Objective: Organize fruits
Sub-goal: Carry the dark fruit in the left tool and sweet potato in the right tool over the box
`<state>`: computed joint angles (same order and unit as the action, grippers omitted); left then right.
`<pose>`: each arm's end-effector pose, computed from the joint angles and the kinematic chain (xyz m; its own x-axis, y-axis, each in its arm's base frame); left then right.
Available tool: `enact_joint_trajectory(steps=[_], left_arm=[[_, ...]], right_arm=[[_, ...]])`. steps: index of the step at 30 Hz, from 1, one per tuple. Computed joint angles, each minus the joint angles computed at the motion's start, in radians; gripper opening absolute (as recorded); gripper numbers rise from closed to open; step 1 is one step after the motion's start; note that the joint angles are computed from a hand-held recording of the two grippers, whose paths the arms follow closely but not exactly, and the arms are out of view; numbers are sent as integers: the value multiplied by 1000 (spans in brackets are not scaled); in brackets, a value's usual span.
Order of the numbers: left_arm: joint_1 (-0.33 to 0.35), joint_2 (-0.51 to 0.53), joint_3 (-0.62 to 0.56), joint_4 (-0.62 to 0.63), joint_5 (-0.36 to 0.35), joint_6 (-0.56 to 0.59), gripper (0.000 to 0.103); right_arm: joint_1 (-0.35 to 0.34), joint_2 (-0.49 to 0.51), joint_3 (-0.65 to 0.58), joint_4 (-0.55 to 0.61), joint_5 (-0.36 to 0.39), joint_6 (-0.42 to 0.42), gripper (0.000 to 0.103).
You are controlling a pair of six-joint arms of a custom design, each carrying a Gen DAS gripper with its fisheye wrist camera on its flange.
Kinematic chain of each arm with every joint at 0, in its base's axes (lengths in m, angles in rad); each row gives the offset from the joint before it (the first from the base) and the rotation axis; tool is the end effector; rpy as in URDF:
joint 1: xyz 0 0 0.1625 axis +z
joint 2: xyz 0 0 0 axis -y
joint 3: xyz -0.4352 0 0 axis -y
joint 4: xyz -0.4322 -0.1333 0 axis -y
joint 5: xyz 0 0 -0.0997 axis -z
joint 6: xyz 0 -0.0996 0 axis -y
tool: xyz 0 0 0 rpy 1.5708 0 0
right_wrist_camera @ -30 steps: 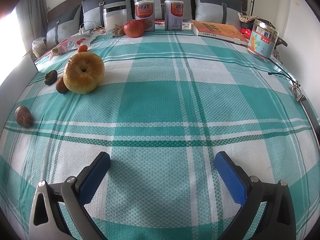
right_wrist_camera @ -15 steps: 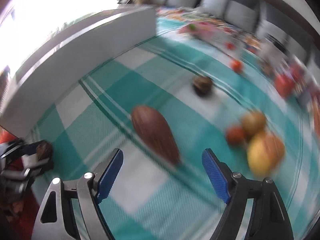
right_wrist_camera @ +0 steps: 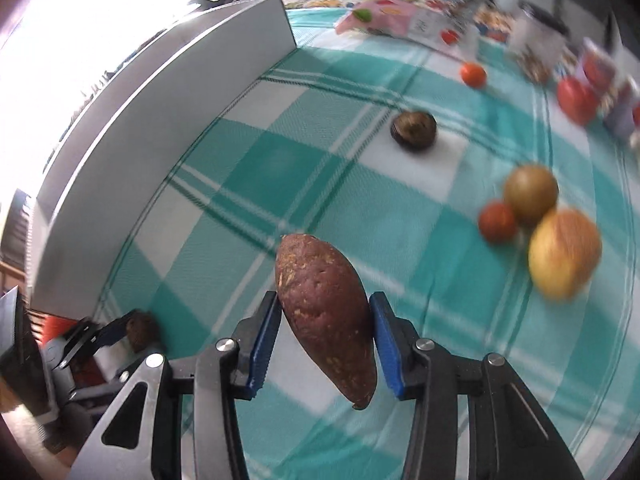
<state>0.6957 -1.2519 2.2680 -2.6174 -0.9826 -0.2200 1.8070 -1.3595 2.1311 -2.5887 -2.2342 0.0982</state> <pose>-0.2370 -0.4436 0.1286 -0.7005 0.4728 -0.5346 0.6296 0.7622 -0.1508 0.1909 -0.4857 0.2349 -0.8196 0.0542 0.5704 -0.1473 0.9421 -0.3012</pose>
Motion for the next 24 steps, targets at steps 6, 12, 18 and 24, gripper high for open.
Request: enact_joint_trajectory(steps=[6,12,18,24], left_arm=[[17,-79,-39,77,-113,-85,44],[59,-206,-159,113,-122,-135,44],[169,-178,-292,220,68,-144,44],[211,-137,-326,313,172,-181,48]], right_arm=[[-4,-43,27,-5,134,124,45],[80,115,-132,-165,414,172,45],[165,365,-381,-134,485,142,45],[194,527,-510,-63,400,141,46]])
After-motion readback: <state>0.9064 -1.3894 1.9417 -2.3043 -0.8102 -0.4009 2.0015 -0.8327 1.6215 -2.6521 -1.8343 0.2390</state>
